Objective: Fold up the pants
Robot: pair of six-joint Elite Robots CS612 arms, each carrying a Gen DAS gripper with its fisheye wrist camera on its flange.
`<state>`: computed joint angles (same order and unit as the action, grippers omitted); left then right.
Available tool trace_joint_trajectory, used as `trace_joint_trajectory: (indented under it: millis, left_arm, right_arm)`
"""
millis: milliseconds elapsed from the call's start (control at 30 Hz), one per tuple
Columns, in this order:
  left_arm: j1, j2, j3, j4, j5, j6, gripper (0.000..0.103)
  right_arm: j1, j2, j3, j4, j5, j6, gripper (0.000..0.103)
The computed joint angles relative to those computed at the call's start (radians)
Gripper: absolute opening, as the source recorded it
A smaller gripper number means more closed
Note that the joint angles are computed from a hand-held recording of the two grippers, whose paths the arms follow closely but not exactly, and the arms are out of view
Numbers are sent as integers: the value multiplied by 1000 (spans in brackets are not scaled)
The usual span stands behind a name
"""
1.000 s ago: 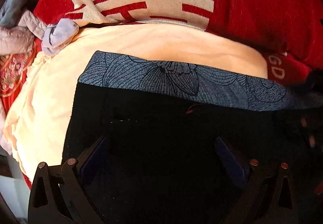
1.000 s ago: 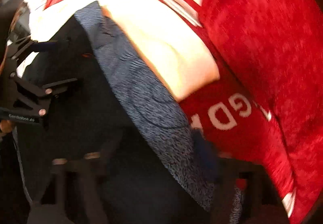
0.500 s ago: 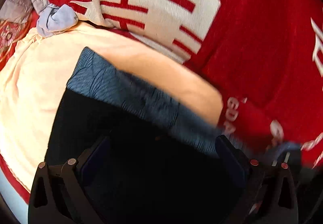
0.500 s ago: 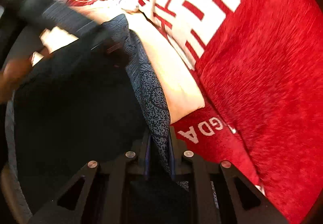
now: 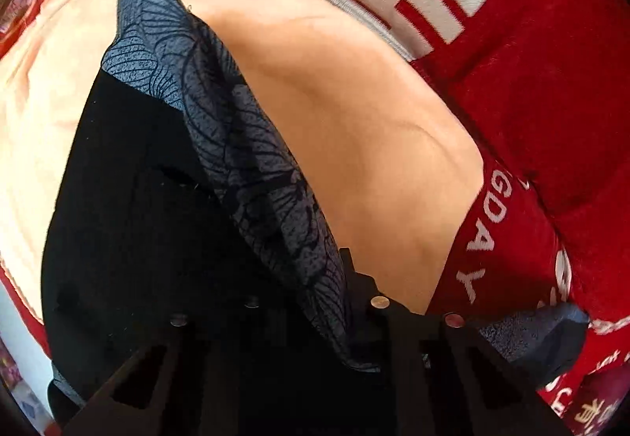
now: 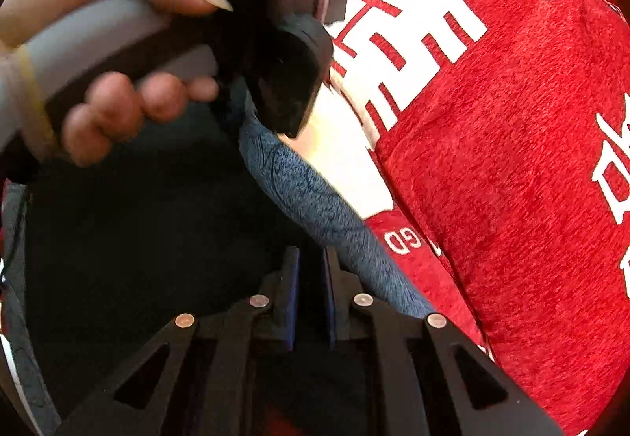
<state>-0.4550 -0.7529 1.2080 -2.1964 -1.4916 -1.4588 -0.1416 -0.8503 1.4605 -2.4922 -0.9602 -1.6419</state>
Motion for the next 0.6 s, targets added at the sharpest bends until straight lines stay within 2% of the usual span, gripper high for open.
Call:
trace_joint_trajectory:
  millis: [33,67,100,133,167,267,333,467,500,533,567,600]
  left_arm:
    - [-5,-4,4,0,11,3,21]
    - [-8,-8,11,-6,18,3,21]
    - [-11,-13,20,-18,23,3,21]
    - [-11,-15,24,-25,22,4,21]
    - [-11,-16,28,-30,21,0,21]
    - [-13,-15,22,-16,29,7,21]
    - [-16,-25,30,-11,40,16,21]
    - [-16,-34,39,-25,40,30,21]
    - [-16,-30,33,-25,37,30,21]
    - [-15,-34,42,-39,28,33,21]
    - [-15,-35,47,-51,23,34,21]
    - [-18,-40,54,-60,27,34,21]
  right_arm:
    - [1,3,-17,45,-14,-12,18]
    - [3,8,-37,86,-33,-16,41]
    - [1,14,-53,95,-38,-6,75]
    - [-4,20,-63,89,-20,-1,86]
    - [-9,27,-82,112,2,-10,90]
    - [0,70,-206,291,-54,-7,91]
    - [11,105,-266,311,-95,10,91]
    - [47,190,-426,486,-253,36,92]
    - [51,214,-478,576,-282,41,84]
    - [52,227,-509,633,-291,46,69]
    - [53,227,-514,654,-298,58,35]
    - [47,207,-484,633,-281,58,32]
